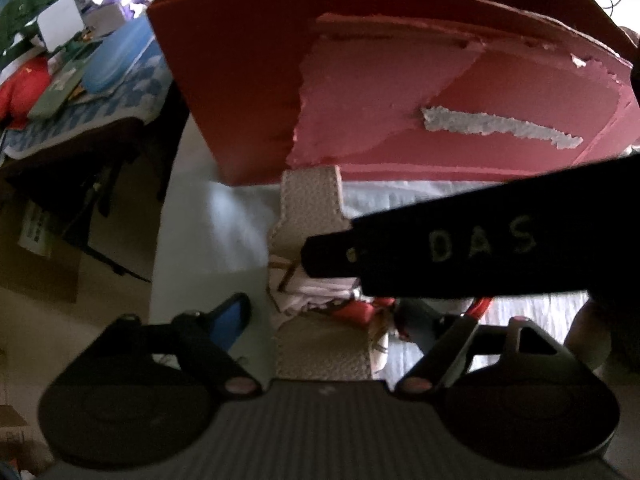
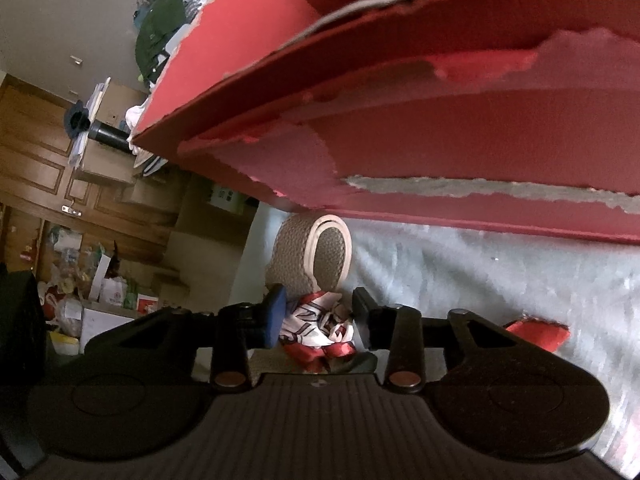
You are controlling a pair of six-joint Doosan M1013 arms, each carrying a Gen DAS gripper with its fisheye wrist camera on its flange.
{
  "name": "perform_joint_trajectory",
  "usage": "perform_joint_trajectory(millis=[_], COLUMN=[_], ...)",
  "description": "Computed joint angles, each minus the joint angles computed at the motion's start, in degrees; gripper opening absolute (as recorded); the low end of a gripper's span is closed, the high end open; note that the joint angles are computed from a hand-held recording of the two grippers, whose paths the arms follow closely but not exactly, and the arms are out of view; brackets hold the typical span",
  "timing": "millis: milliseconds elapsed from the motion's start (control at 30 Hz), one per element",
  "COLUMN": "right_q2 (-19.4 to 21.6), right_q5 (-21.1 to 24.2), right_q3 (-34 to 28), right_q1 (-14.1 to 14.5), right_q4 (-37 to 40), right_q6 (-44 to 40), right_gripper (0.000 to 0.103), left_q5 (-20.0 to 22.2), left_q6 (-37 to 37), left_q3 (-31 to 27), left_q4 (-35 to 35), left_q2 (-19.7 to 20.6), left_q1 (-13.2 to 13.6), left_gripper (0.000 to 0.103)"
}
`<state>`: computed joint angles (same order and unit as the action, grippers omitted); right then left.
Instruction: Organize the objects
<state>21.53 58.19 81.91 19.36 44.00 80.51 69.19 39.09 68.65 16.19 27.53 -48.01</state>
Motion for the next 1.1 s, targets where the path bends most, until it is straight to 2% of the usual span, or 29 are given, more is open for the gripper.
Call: perform_joint_trajectory(millis=[67, 200, 467, 667, 833, 1100], right_q2=[0.1, 0.3, 0.4, -0.2, -1.1, -3.9], right_q5=[-0.2, 0.2, 1.7, 2.0, 1.9, 0.5], right_q3=[-0.2, -0.5, -0.5, -0.1, 0.8, 3.2], right_q1=[0.4, 0.7, -0.1, -0.7, -1.0, -2.5], right_q4=[-0.2, 0.1, 1.4, 3.2, 4.4, 8.3], right_q6=[-0.2, -2.1, -1.3, -2.4, -4.3, -8.8], right_gripper=[0.044, 0.037, 0.033, 0.033, 0.032, 0.032], left_q5=[0.8, 0.1, -0.8, -0.2, -0.3, 1.0], left_q6=[0.1, 0.8, 1.5, 1.6, 3.4, 2.8], left_q3=[-2.5, -2.5, -2.8, -3.7, -3.3, -5.9], left_q4=[0.1, 0.1, -2.5, -2.8, -2.4, 0.4], left_q2=[1.7, 1.7, 1.6, 1.5, 1.5, 1.3], left_q1=[-0.3, -0.2, 0.7, 0.3, 1.0, -1.1], left_gripper=[0.076, 0.072, 0.059, 0.058, 0.058, 0.058])
